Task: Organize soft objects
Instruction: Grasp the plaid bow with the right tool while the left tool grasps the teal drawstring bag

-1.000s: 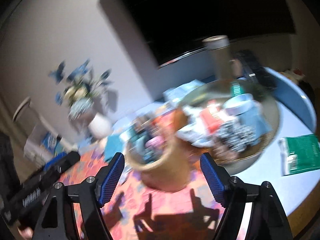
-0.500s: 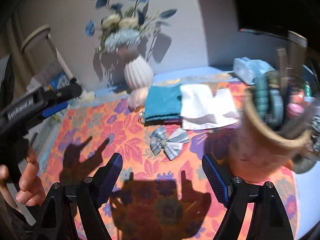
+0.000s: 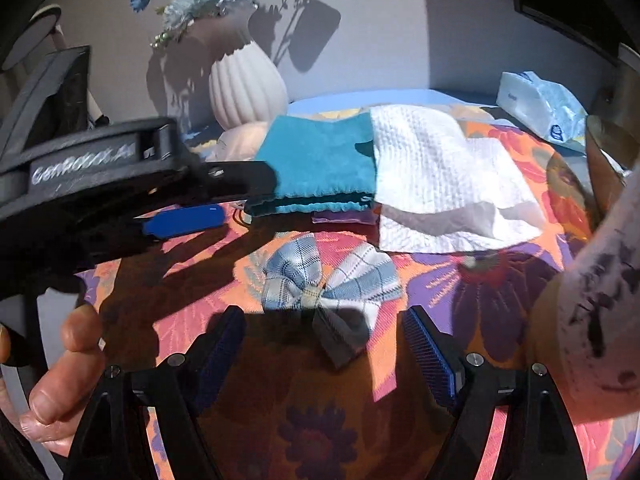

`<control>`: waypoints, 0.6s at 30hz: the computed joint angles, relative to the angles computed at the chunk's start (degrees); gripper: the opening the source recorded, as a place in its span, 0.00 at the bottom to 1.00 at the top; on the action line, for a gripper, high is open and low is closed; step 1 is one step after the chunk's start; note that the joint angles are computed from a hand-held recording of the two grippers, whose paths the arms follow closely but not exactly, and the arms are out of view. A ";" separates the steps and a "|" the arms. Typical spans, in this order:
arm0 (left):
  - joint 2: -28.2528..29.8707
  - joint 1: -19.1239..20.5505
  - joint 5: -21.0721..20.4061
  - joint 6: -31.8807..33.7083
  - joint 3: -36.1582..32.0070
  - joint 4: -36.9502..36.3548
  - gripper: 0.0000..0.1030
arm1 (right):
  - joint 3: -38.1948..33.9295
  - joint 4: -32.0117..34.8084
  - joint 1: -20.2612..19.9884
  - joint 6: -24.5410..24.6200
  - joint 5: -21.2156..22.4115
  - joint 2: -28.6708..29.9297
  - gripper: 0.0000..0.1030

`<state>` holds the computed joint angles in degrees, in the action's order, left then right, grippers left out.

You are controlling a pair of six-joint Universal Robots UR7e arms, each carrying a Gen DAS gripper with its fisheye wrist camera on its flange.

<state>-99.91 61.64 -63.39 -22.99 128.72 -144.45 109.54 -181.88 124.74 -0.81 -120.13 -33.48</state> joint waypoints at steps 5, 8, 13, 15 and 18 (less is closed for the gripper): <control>2.54 0.87 -1.39 -0.73 -0.54 -2.62 0.46 | -2.91 1.31 0.80 -1.92 -1.92 2.14 0.71; 3.44 0.66 -1.36 -1.46 -0.74 -2.68 0.26 | -4.34 1.88 1.57 -2.72 -5.44 3.58 0.59; 2.50 -0.84 0.48 -0.19 0.22 -3.73 0.09 | -2.54 -0.93 1.22 -3.08 -4.77 2.76 0.48; 0.92 -2.17 1.87 -0.44 0.98 -3.29 0.09 | -1.41 -2.48 0.94 -3.07 -4.18 2.05 0.46; -2.80 -4.46 2.94 -0.58 2.78 -2.95 0.09 | 0.59 -4.86 0.50 -3.32 -2.47 0.75 0.46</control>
